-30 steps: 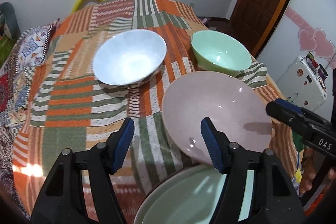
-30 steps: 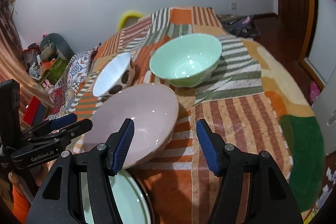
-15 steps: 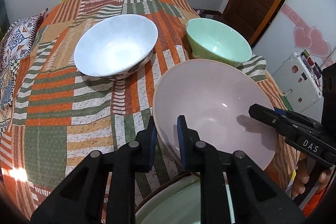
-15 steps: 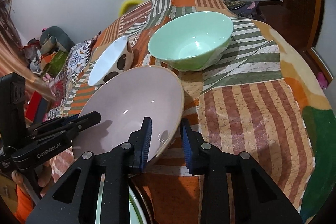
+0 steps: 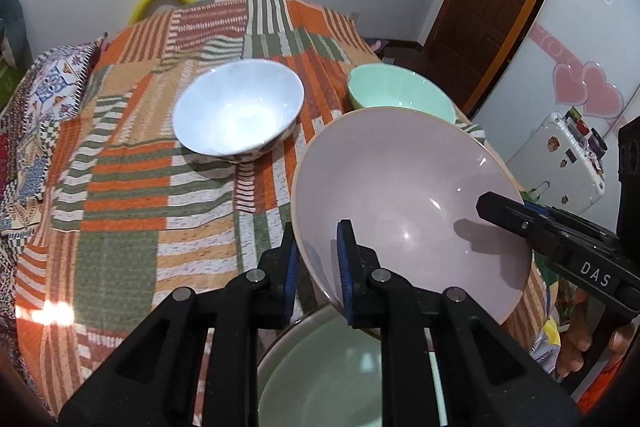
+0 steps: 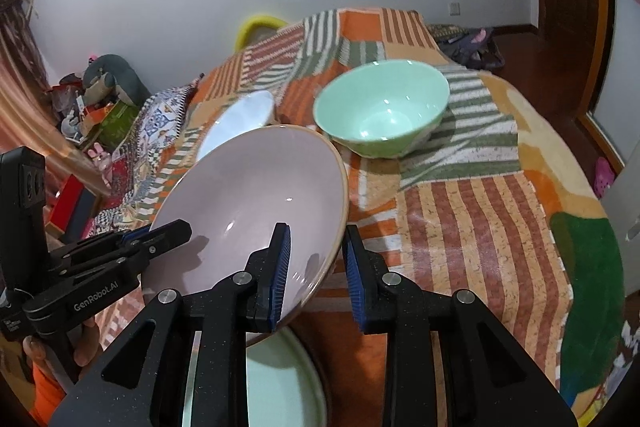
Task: Organize plates and bowls
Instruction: 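Lift the pinkish-beige bowl with both grippers and carry it toward the plate stack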
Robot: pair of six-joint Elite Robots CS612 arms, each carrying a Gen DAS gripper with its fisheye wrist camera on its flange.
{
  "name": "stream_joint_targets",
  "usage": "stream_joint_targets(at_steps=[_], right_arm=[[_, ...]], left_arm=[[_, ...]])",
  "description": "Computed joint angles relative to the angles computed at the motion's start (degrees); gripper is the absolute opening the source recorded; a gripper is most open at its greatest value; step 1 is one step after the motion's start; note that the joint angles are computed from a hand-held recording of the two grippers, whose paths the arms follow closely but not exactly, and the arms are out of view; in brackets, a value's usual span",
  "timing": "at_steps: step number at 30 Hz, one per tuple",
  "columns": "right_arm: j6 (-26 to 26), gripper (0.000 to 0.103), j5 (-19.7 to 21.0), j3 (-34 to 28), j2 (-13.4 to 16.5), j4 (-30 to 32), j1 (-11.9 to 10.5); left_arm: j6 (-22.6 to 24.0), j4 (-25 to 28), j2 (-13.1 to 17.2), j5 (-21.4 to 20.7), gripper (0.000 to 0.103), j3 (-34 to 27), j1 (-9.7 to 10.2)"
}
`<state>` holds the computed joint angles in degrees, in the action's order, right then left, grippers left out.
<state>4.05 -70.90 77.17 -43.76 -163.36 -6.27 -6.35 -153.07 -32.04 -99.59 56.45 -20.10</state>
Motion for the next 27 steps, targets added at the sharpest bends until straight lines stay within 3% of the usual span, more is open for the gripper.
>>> stream_joint_targets(at_steps=[19, 27], right_arm=[[-3.8, 0.024, 2.0, 3.5, -3.2, -6.0, 3.0], [-6.3, 0.025, 3.4, 4.1, -3.5, -6.2, 4.6]], left_arm=[[-2.7, -16.0, -10.4, 4.2, 0.018, 17.4, 1.62], [-3.4, -20.1, -13.7, 7.4, 0.018, 23.6, 2.55]])
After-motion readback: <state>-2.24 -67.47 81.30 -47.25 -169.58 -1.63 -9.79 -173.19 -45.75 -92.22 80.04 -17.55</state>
